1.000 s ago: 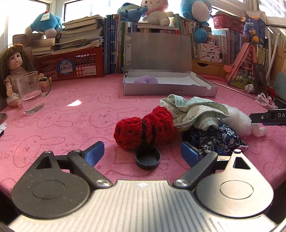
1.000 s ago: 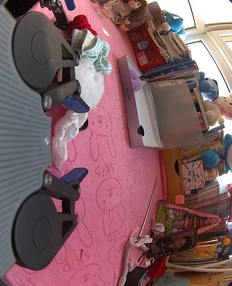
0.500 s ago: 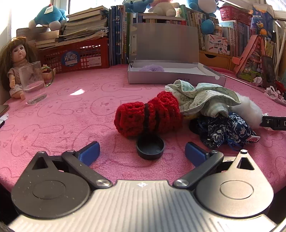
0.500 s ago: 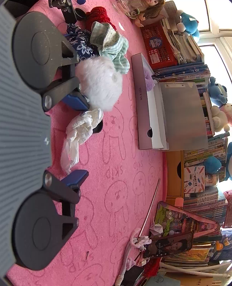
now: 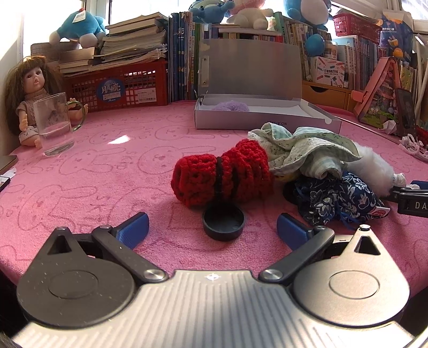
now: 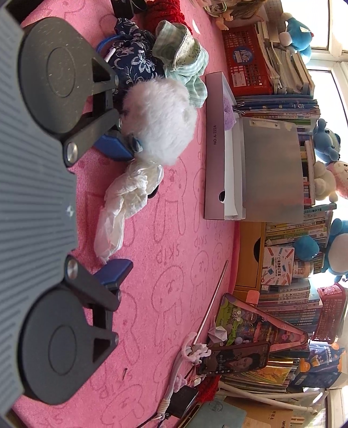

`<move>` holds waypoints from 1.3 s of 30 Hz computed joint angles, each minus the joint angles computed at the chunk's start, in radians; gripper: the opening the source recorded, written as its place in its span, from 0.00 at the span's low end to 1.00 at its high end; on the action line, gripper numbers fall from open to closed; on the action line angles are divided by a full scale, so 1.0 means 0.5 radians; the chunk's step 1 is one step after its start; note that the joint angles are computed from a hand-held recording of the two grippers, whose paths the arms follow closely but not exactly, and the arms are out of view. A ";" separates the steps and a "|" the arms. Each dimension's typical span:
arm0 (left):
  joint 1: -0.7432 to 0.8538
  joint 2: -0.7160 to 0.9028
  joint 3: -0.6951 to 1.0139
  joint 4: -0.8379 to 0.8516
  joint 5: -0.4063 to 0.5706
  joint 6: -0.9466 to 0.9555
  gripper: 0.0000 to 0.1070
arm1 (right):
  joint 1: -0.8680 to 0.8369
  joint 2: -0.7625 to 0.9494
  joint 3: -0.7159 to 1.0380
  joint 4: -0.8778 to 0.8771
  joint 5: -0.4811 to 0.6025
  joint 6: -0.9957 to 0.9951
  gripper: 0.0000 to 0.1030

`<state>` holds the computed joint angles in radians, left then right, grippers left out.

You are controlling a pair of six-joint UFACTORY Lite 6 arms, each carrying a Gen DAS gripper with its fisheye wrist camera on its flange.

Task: Organize objects
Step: 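Close the left tool on another black cap while the right tool grasps the white tissue, then carry the black cap with the left tool while the right tool carries the tissue to the box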

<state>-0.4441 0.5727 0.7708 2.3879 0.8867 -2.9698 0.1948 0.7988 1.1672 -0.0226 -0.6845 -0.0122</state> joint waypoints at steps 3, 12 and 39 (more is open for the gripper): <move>-0.033 -0.030 -0.024 -0.016 0.019 0.012 0.77 | 0.003 0.000 0.002 0.020 0.004 -0.011 0.86; -0.064 -0.067 -0.039 0.002 0.004 0.044 0.51 | 0.008 -0.010 0.015 0.038 0.053 -0.026 0.86; -0.055 -0.174 -0.051 0.049 -0.051 0.075 0.35 | -0.029 -0.305 -0.207 -0.435 0.096 0.240 0.33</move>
<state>-0.4716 0.4855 0.7453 2.4126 0.8610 -2.9323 0.1804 0.6461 1.0636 -0.2400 -0.6367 0.1079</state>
